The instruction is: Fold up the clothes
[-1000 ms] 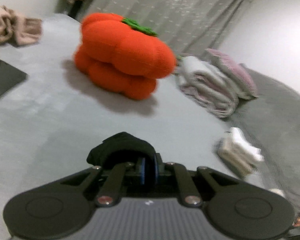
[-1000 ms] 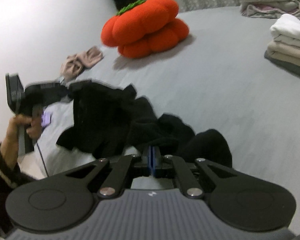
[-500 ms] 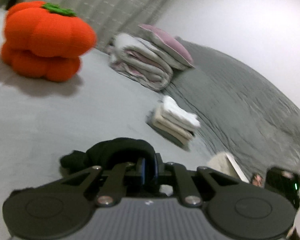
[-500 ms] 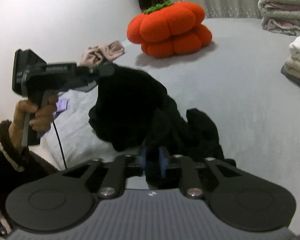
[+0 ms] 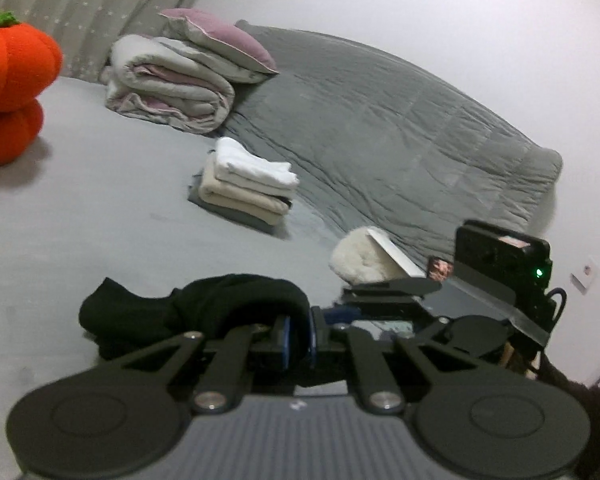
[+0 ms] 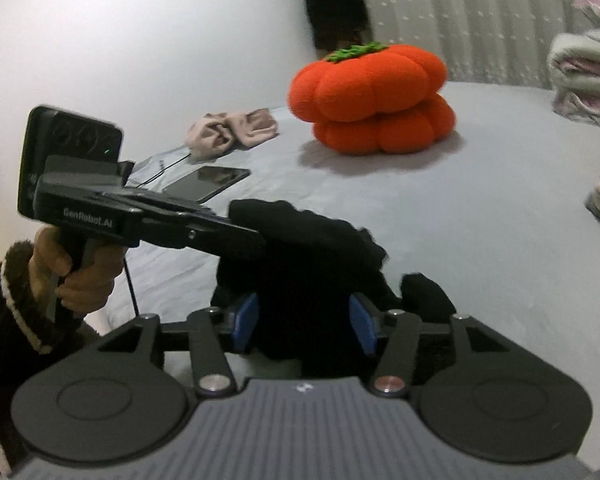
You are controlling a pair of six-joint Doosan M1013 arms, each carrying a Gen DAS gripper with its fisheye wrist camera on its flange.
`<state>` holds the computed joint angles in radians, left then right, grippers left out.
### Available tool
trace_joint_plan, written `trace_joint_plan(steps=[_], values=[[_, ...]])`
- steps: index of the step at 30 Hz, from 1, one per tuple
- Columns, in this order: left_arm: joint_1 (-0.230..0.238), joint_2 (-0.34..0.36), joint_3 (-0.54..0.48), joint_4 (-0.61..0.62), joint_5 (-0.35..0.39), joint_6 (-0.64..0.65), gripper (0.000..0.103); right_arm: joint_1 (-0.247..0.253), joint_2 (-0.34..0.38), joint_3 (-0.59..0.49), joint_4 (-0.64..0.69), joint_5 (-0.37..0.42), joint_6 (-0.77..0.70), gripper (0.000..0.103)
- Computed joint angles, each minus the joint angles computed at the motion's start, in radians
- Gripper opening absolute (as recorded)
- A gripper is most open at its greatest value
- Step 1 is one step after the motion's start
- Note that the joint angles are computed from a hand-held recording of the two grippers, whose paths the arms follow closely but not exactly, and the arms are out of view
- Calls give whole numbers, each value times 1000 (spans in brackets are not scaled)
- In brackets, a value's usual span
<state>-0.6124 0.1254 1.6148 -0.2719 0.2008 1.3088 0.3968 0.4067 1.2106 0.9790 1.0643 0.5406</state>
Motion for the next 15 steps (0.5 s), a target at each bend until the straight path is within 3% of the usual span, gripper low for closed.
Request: trace_joint_plan(steps=[4, 7, 9, 11, 15], values=[[12, 8, -19, 1, 107, -28, 12, 10, 8, -18, -39, 9, -17, 59], [15, 7, -22, 37, 166, -71, 27, 16, 20, -37, -100, 19, 15, 60], [14, -1, -13, 53, 185, -64, 46, 19, 26, -46, -141, 21, 26, 60], [12, -16, 3, 85, 198, -78, 50, 21, 29, -51, -176, 22, 31, 60], [7, -55, 44, 266, 218, -263, 56, 16, 27, -46, -194, 28, 19, 60]])
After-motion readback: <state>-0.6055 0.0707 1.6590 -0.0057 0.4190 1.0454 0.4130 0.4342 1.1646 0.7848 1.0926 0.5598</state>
